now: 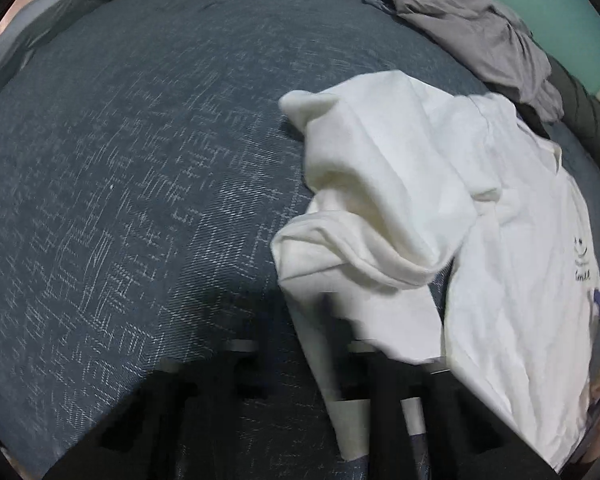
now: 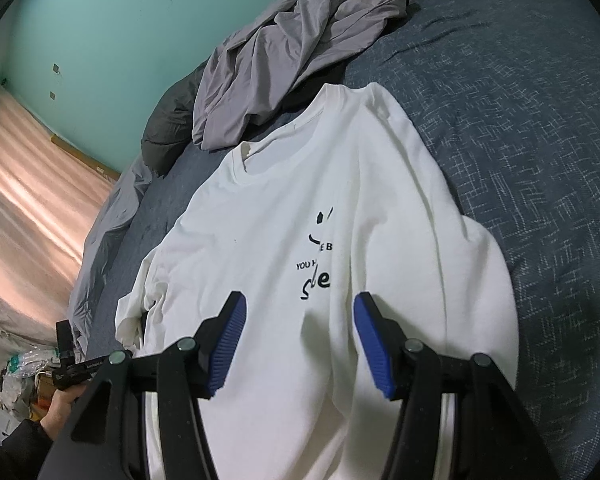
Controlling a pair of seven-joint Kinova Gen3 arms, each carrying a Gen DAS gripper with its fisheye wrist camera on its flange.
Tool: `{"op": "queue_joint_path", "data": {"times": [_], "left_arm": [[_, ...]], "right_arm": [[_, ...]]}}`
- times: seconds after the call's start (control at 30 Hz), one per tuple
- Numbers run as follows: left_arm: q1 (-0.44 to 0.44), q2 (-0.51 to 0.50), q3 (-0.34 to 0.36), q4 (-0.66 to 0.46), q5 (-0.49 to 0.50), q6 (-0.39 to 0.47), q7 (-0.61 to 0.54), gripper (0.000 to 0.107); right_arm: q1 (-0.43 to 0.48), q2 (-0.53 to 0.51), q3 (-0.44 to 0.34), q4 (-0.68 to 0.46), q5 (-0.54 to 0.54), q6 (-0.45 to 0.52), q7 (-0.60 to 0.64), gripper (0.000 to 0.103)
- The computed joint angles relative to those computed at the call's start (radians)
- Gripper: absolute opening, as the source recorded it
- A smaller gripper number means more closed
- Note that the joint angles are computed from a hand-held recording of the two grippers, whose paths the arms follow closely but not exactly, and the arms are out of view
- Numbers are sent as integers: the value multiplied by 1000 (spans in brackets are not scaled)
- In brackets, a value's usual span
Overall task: Fold clothes
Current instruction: 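Pull the sleeve away from the shirt body with the left tool and release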
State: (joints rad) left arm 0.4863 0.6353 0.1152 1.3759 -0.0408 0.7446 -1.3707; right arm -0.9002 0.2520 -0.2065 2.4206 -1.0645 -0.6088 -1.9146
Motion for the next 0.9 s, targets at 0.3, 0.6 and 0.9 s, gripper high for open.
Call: {"op": "queue_joint_path", "data": {"times": [0.3, 0.6, 0.9], "left_arm": [[126, -76, -150, -67, -267, 85, 138, 3], [140, -20, -185, -124, -508, 183, 266, 4], [46, -124, -85, 58, -367, 63, 154, 15]], "right_arm": [[-1, -11, -4, 2, -10, -10, 9, 57], [9, -14, -11, -3, 6, -9, -1, 57], [-39, -110, -85, 12, -272, -54, 118, 57]]}}
